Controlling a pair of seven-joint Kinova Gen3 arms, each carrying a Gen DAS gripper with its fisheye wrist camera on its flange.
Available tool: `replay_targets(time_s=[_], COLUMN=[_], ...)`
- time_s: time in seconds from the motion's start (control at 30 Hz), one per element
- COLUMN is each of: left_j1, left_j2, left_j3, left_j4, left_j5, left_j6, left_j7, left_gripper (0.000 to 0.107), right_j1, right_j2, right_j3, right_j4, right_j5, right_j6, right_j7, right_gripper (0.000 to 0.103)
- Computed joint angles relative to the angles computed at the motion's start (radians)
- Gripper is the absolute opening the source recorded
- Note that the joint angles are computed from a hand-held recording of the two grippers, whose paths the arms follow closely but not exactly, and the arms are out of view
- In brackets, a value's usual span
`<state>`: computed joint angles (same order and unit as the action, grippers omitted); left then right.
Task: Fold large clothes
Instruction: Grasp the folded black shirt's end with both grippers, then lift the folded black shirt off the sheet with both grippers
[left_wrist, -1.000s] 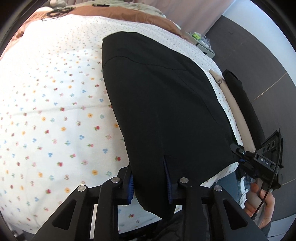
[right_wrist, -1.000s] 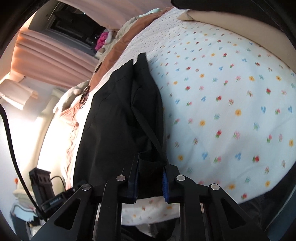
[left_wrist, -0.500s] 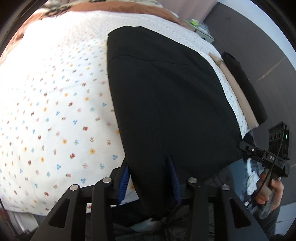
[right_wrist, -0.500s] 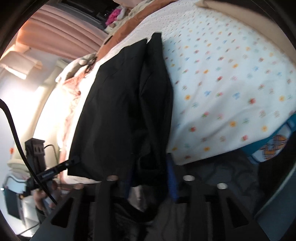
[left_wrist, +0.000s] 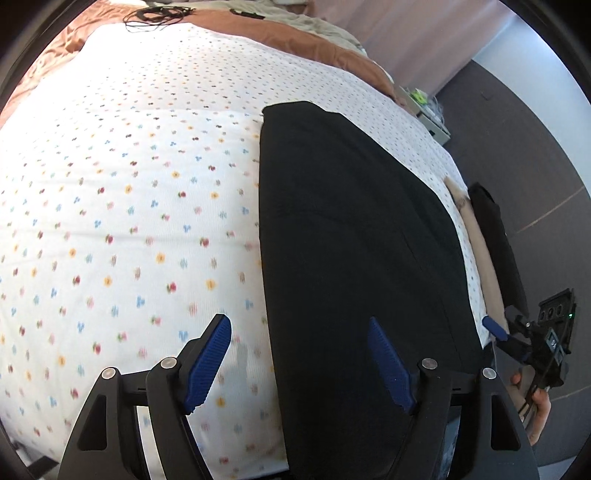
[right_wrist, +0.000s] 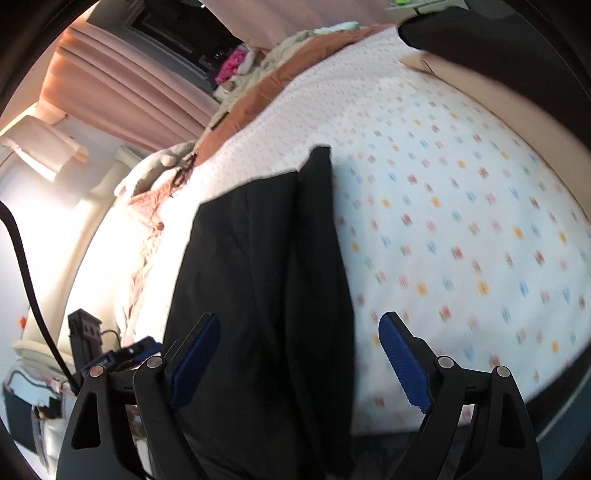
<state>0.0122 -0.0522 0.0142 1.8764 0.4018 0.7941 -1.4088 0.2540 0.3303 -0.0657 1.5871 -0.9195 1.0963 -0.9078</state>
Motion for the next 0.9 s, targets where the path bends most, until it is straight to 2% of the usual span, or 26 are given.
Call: replay_targets(time_s=[0.07,0.13,0.2,0.27,0.37,0.47,0.57,0.63,0.73,0.9], left_j1=[-0.006,-0.013,-0.019,-0.021,-0.036,-0.042,-0.041,-0.032,-0.024,-0.001], left_j2=[0.035,0.055,0.067,0.083,0.112,0.125,0.145,0.157,0.17,0.195], left_j3=[-0.004,-0.004,-0.001,0.004,0.004,0.009,0.017,0.021,0.03,0.04], left_j4=[-0.023,-0.035,-0.04,-0.053,-0.069,-0.079,-0.105,-0.128,-0.158,-0.201], left_j5=[0.008,0.02,0.023,0.006,0.032,0.033,0.022,-0.006,-0.028,-0.077], left_j6=[-0.001,-0.004,-0.008,-0.011,-0.006,-0.005,0.002,0.015,0.028,0.029], left_j7=[-0.005,-0.016,-0.018,-0.003,-0.015,-0.013,-0.008,0.022,0.035,0.06], left_gripper=[0.077,0.077,0.074,0.063,0.058,0.057,0.052,0.052,0.052,0.052], right_j1=[-0.003,-0.01,-0.025,-0.039,-0.074,-0.097,-0.12,-0.118,-0.073,-0.032], right_j2=[0.019,0.051,0.089,0.124,0.177,0.23,0.257,0.265,0.26,0.228], right_j3=[-0.005,-0.02,-0.033,-0.044,-0.057,-0.079,-0.093,-0.103,-0.128,-0.126], right_j4=[-0.03,-0.076,-0.133,-0.184,-0.262,-0.33,-0.362,-0.362,-0.324,-0.257], right_j5=[-0.008,-0.016,-0.004,0.017,0.073,0.116,0.159,0.17,0.131,0.102], right_j6=[0.006,0.02,0.04,0.054,0.064,0.08,0.076,0.057,0.021,-0.022], right_j7=[0.0,-0.003,-0.027,-0.058,-0.126,-0.171,-0.196,-0.198,-0.164,-0.126], right_gripper=[0.086,0.075,0.07,0.068,0.063,0.054,0.036,0.012,0.005,0.003])
